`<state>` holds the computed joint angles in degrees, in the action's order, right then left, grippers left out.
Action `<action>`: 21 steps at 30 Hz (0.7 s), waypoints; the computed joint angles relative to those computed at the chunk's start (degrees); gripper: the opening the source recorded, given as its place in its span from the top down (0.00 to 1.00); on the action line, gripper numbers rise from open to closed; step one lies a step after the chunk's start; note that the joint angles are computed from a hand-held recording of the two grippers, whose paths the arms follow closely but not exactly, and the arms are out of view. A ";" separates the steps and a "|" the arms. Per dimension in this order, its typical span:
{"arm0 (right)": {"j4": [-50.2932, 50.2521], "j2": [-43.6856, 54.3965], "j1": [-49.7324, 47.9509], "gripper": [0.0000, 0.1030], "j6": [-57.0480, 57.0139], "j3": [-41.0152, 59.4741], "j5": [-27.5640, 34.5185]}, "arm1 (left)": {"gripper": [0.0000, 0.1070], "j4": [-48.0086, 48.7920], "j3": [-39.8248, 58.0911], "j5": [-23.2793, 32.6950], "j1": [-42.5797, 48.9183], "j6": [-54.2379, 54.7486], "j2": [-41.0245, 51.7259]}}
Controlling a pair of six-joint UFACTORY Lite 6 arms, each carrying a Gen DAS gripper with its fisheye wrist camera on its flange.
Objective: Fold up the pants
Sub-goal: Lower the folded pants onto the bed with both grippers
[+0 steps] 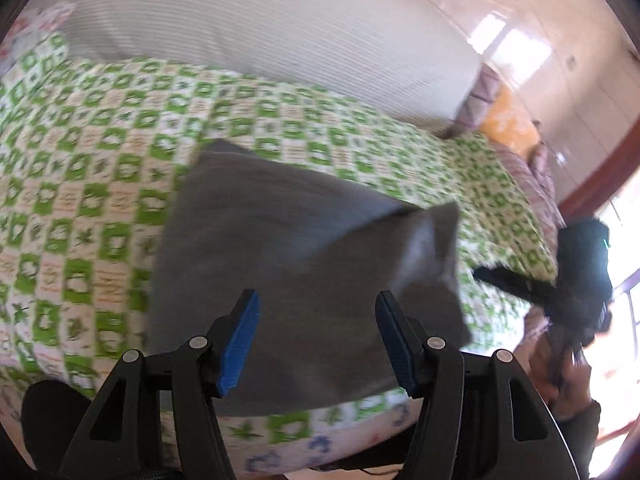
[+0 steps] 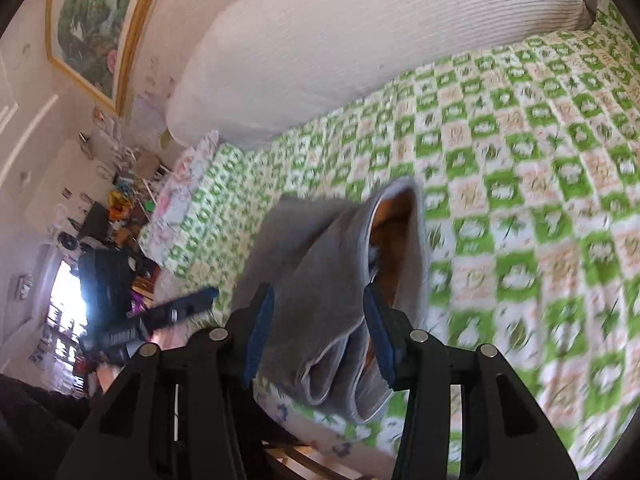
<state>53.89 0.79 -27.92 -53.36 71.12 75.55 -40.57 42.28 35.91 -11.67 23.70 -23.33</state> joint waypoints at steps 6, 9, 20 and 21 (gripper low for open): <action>-3.90 -8.63 3.86 0.53 2.69 -10.99 -6.25 | 0.41 0.39 0.29 0.91 4.99 4.53 3.23; -2.80 -10.56 6.03 0.54 1.79 -14.74 -7.74 | 0.41 -1.90 2.62 -0.19 4.43 7.39 8.45; -8.42 -14.11 5.58 0.95 4.07 -12.40 -9.40 | 0.41 11.84 25.39 -4.78 -3.17 -7.08 35.01; -10.59 -14.88 5.68 0.95 4.39 -14.01 -10.71 | 0.40 13.17 26.74 -4.56 -3.72 -8.31 36.98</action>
<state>43.30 -14.08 -22.24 -48.97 57.10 64.85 -27.40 69.02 31.35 -15.38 15.39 13.65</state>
